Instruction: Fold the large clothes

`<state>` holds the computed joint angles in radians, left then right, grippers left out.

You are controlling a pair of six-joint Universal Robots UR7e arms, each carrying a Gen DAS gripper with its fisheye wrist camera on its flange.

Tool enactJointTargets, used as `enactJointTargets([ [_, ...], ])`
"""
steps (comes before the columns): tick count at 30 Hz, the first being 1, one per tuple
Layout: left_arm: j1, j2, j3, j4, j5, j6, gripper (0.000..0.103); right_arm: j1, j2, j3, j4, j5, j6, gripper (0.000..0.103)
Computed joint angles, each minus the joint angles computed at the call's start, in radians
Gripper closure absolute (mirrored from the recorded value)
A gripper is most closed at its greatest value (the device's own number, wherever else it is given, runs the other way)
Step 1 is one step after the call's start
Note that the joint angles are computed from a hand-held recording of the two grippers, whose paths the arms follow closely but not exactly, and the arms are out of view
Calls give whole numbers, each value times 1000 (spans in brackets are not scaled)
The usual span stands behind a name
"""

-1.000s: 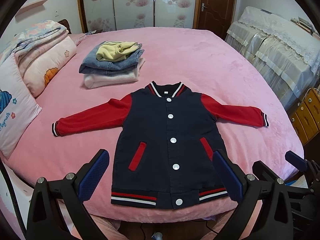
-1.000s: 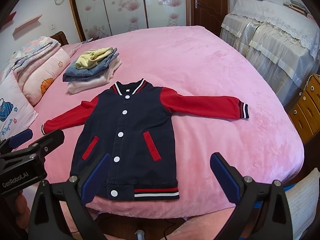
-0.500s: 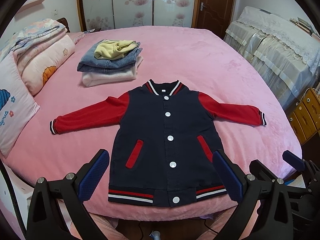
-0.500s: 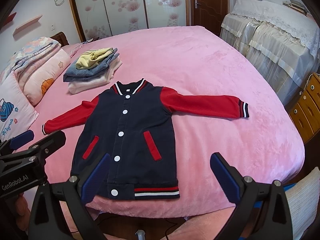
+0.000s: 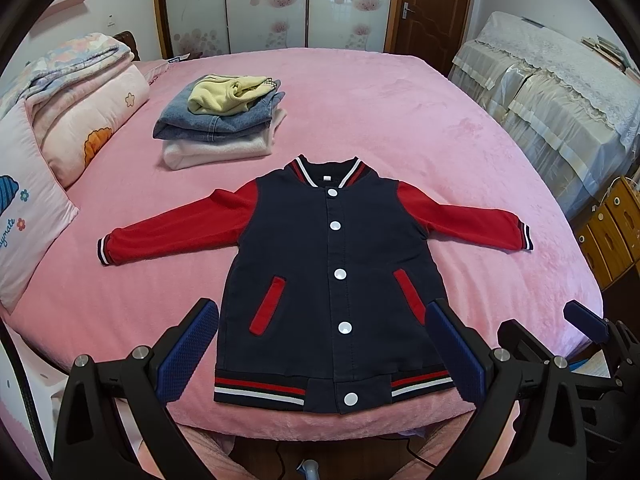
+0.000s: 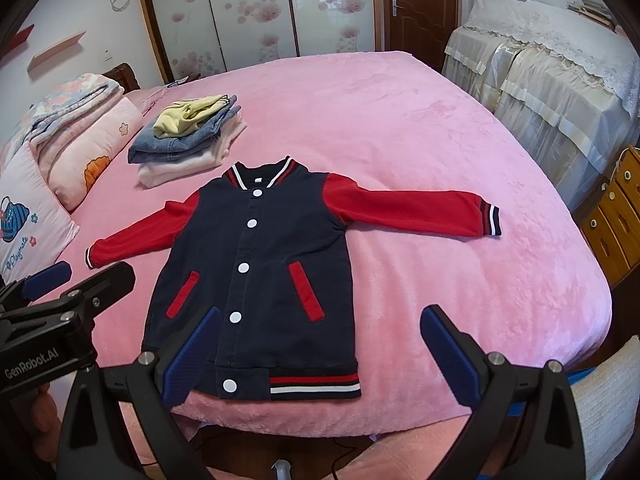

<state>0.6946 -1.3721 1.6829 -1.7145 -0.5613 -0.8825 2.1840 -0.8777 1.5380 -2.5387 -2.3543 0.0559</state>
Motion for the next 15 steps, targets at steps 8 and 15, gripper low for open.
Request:
enactJointTargets([
  [8, 2, 2, 2, -9, -3, 3, 1, -2, 6, -9, 4, 10, -1, 3],
  [15, 16, 19, -7, -32, -11, 21, 1, -6, 10, -16, 3, 14, -3, 3],
])
